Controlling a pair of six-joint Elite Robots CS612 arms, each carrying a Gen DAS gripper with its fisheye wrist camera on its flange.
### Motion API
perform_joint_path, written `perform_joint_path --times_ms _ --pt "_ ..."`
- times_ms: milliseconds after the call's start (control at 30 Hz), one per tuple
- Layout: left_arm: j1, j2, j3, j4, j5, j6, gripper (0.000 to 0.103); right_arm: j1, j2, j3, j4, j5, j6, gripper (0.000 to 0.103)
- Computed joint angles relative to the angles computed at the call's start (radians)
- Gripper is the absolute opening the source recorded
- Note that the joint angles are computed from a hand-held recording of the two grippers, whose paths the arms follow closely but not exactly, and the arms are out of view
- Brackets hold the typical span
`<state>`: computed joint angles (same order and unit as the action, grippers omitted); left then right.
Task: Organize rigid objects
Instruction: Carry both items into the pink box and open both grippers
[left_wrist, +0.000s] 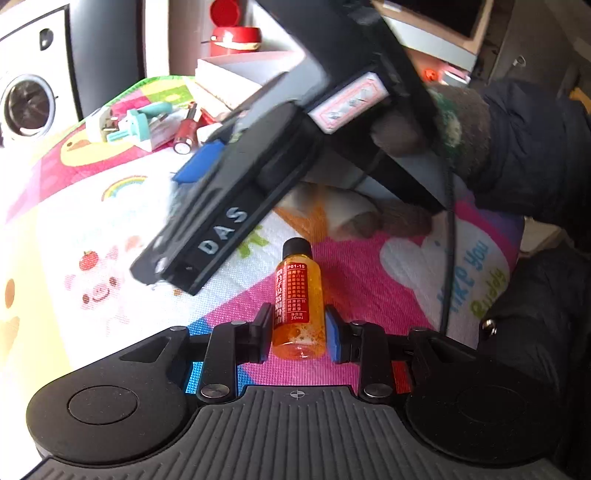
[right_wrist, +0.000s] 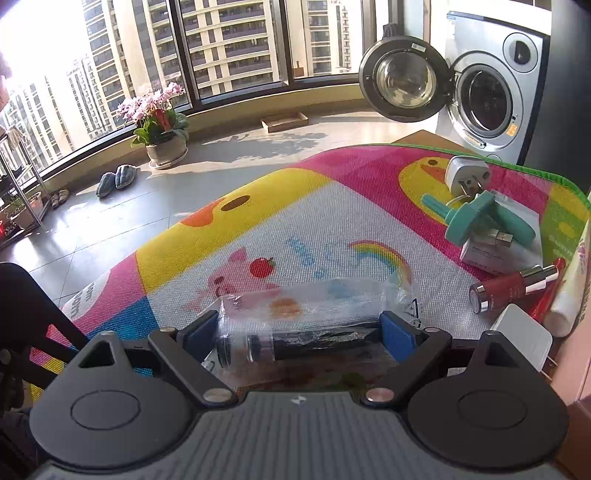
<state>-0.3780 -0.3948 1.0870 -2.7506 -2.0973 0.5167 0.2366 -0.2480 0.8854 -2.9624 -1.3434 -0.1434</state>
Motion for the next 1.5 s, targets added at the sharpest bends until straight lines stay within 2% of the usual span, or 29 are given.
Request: perform_joint_path --times_ms 67,200,267,367,433,500,567,633,700,767,833,967,1000,1067,1133,1233,1300,1400,1500 --pt "-0.001 0.008 -0.002 -0.041 0.002 -0.051 0.033 -0.002 -0.034 0.08 -0.066 -0.034 0.026 0.091" --pt "-0.018 0.021 -0.001 -0.125 0.042 -0.105 0.033 -0.014 -0.12 0.292 -0.302 -0.123 0.126 0.091" --pt "-0.033 0.029 -0.001 -0.175 0.075 -0.13 0.033 -0.017 -0.154 0.378 -0.403 -0.21 0.181 0.091" --pt "-0.053 0.037 -0.01 -0.203 0.126 -0.152 0.033 -0.009 -0.189 0.476 -0.504 -0.405 0.233 0.091" --pt "-0.067 0.034 -0.012 -0.199 0.17 -0.202 0.033 -0.012 -0.206 0.529 -0.532 -0.476 0.285 0.091" --pt "-0.076 0.028 -0.015 -0.175 0.205 -0.226 0.033 -0.014 -0.213 0.565 -0.547 -0.514 0.334 0.091" --pt "-0.08 0.033 -0.04 -0.142 0.22 -0.229 0.033 -0.013 -0.209 0.582 -0.544 -0.533 0.366 0.091" --pt "-0.079 0.042 -0.058 -0.134 0.21 -0.271 0.034 -0.015 -0.203 0.589 -0.532 -0.519 0.396 0.091" --pt "-0.079 0.039 -0.068 -0.093 0.202 -0.274 0.041 -0.015 -0.195 0.585 -0.511 -0.507 0.423 0.091" --pt "-0.08 0.034 -0.078 -0.046 0.207 -0.274 0.041 -0.015 -0.188 0.579 -0.497 -0.501 0.435 0.091" --pt "-0.08 0.038 -0.095 -0.018 0.21 -0.314 0.04 -0.015 -0.181 0.573 -0.488 -0.486 0.444 0.091" --pt "-0.081 0.042 -0.113 0.021 0.214 -0.328 0.04 -0.01 -0.165 0.562 -0.51 -0.501 0.43 0.093" --pt "-0.08 0.043 -0.112 0.012 0.209 -0.326 0.04 -0.009 -0.164 0.562 -0.516 -0.502 0.425 0.093" --pt "-0.08 0.043 -0.093 -0.044 0.22 -0.338 0.032 -0.01 -0.167 0.569 -0.531 -0.492 0.415 0.092" --pt "-0.078 0.04 -0.068 -0.109 0.203 -0.34 0.032 -0.013 -0.174 0.581 -0.547 -0.47 0.4 0.091" --pt "-0.076 0.034 -0.037 -0.21 0.158 -0.297 0.032 -0.013 -0.195 0.61 -0.598 -0.459 0.364 0.091" --pt "-0.072 0.038 -0.061 -0.233 0.098 -0.315 0.032 -0.012 -0.211 0.624 -0.65 -0.478 0.321 0.091" --pt "-0.072 0.07 -0.169 -0.282 0.04 -0.374 0.032 -0.008 -0.222 0.602 -0.736 -0.548 0.218 0.091" --pt "-0.083 0.144 -0.366 -0.315 0.006 -0.429 0.032 -0.012 -0.212 0.528 -0.772 -0.61 0.104 0.091"
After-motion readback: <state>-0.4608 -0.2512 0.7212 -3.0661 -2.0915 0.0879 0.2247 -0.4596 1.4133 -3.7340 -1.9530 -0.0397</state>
